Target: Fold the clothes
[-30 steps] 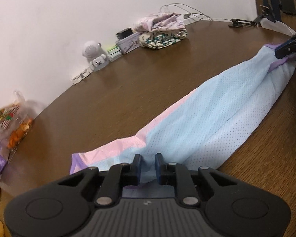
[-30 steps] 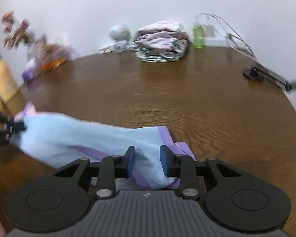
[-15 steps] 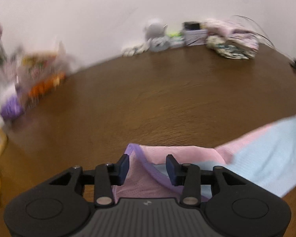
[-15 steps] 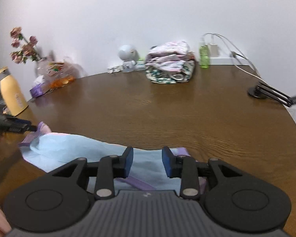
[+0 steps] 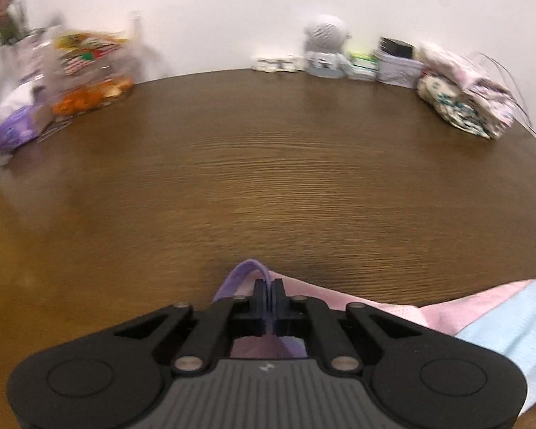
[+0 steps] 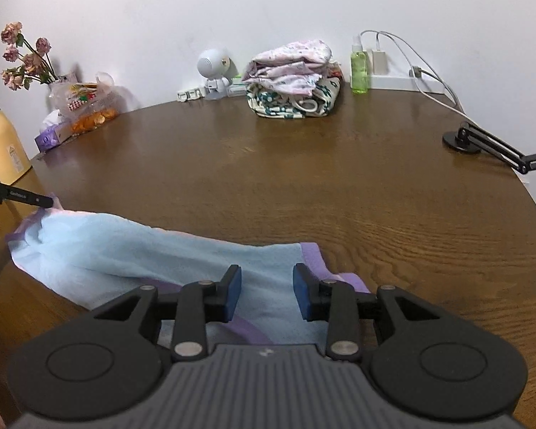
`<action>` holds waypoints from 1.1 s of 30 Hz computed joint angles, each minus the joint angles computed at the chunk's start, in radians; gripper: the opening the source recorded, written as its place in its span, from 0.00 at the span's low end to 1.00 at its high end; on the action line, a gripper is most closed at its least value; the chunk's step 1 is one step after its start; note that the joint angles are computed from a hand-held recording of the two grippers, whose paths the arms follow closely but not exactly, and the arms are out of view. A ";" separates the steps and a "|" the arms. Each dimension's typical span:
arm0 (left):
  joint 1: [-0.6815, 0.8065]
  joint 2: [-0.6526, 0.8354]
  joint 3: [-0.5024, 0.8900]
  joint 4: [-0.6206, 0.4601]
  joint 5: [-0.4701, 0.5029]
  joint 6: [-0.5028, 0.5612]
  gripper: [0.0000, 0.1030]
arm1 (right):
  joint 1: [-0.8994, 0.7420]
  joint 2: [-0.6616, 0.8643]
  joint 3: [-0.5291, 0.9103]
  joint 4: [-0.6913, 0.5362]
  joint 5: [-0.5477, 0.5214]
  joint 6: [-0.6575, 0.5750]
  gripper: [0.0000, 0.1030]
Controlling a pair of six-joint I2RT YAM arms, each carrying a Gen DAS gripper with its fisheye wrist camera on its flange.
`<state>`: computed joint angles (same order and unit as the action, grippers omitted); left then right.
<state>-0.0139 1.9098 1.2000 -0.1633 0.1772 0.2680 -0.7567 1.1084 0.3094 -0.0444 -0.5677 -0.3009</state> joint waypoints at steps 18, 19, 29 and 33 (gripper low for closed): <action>0.045 -0.183 -0.243 0.226 -0.059 -0.138 0.15 | 0.005 -0.040 -0.037 0.026 0.027 0.016 0.37; 0.036 -0.214 -0.274 0.255 -0.066 -0.124 0.17 | 0.004 -0.064 -0.042 0.019 0.017 0.020 0.37; -0.179 -0.338 -0.448 0.354 0.000 0.083 0.28 | 0.198 -0.172 -0.074 0.059 0.042 0.153 0.37; -0.242 -0.294 -0.457 0.346 -0.034 0.122 0.28 | 0.319 -0.148 -0.086 0.088 0.143 0.173 0.38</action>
